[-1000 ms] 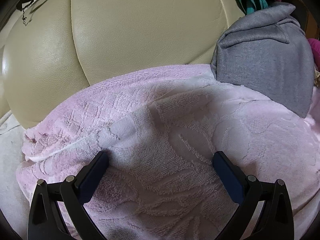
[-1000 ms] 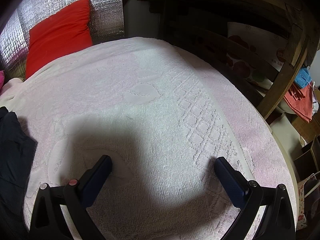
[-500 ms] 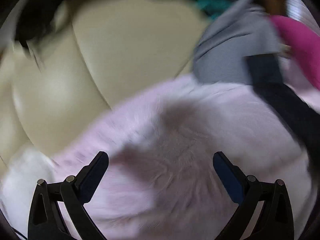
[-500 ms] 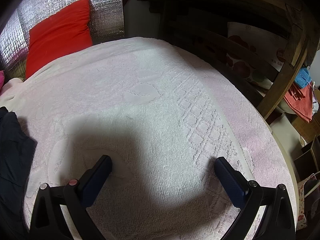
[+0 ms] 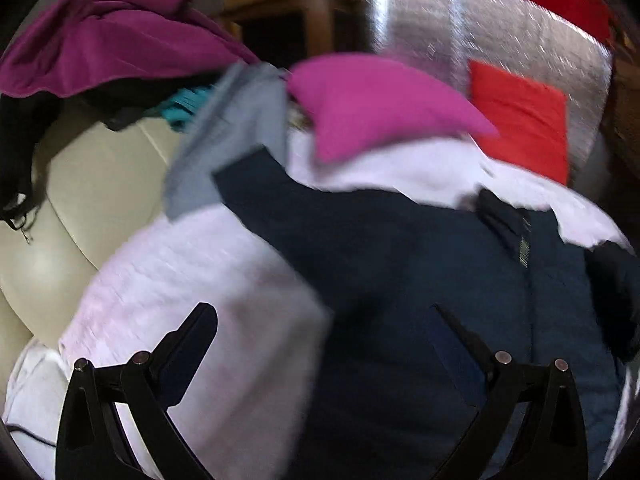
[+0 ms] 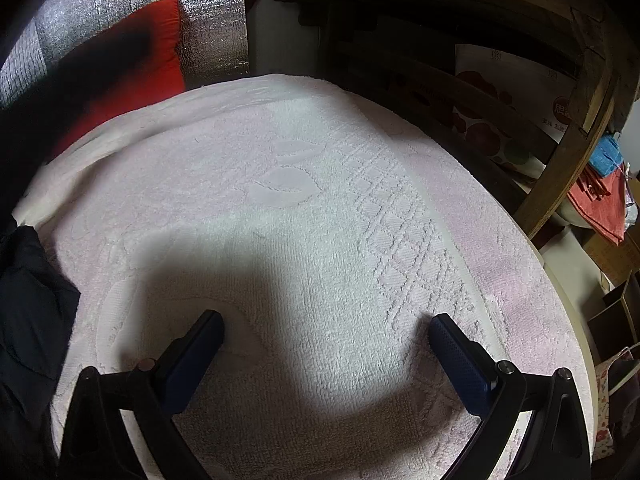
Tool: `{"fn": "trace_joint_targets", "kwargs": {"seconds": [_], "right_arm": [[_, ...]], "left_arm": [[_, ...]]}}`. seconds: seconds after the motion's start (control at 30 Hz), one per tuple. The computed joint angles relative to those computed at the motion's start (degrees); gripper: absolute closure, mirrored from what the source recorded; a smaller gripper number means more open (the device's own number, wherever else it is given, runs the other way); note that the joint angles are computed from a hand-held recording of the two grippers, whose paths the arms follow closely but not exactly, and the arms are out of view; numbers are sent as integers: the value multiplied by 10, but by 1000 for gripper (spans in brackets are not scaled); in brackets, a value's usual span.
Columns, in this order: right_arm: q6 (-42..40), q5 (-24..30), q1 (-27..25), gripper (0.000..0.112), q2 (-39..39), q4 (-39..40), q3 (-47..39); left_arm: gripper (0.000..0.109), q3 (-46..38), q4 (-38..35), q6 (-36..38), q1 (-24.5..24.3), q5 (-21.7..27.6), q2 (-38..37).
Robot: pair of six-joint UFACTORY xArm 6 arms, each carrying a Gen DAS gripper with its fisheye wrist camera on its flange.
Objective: Fold large clothes
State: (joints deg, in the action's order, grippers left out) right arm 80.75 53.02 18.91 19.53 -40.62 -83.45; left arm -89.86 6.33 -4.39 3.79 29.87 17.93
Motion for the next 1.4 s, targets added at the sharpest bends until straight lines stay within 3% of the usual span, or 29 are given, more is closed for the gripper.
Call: {"fn": "trace_joint_targets", "kwargs": {"seconds": [0.1, 0.2, 0.27, 0.33, 0.4, 0.43, 0.57, 0.7, 0.83, 0.93, 1.13, 1.23, 1.4], "right_arm": [[2, 1, 1, 9, 0, -1, 0], [-10, 10, 0, 9, 4, 17, -10], [-42, 23, -2, 9, 4, 60, -22], [-130, 52, 0, 9, 5, 144, -45], [-144, 35, 16, 9, -35, 179, -10], [-119, 29, 40, 9, -74, 160, 21], [-32, 101, 157, 9, -172, 41, 52], [64, 218, 334, 9, -220, -77, 6], [143, 317, 492, 9, -183, -199, -82], [131, 361, 566, 9, -106, -270, -178], [32, 375, 586, 9, 39, -225, -384], [26, 373, 576, 9, 66, -219, -422], [59, 402, 584, 9, 57, -223, -406]], "left_arm": [[6, 78, 42, -16, -32, 16, -69], [6, 202, 35, 18, -47, -52, -169], [6, 261, 26, 35, -50, -82, -226], [6, 300, 20, 41, -55, -90, -278], [6, 321, 17, 41, -53, -90, -318], [6, 324, 4, 55, -51, -90, -332], [6, 368, -33, 85, -48, -107, -408], [6, 403, -110, 158, -37, -101, -481], [6, 436, -165, 215, -19, -102, -547], [6, 448, -219, 263, 2, -93, -587], [6, 460, -276, 313, 34, -97, -621], [6, 460, -280, 319, 44, -91, -620], [6, 459, -270, 301, 50, -84, -609]]}}
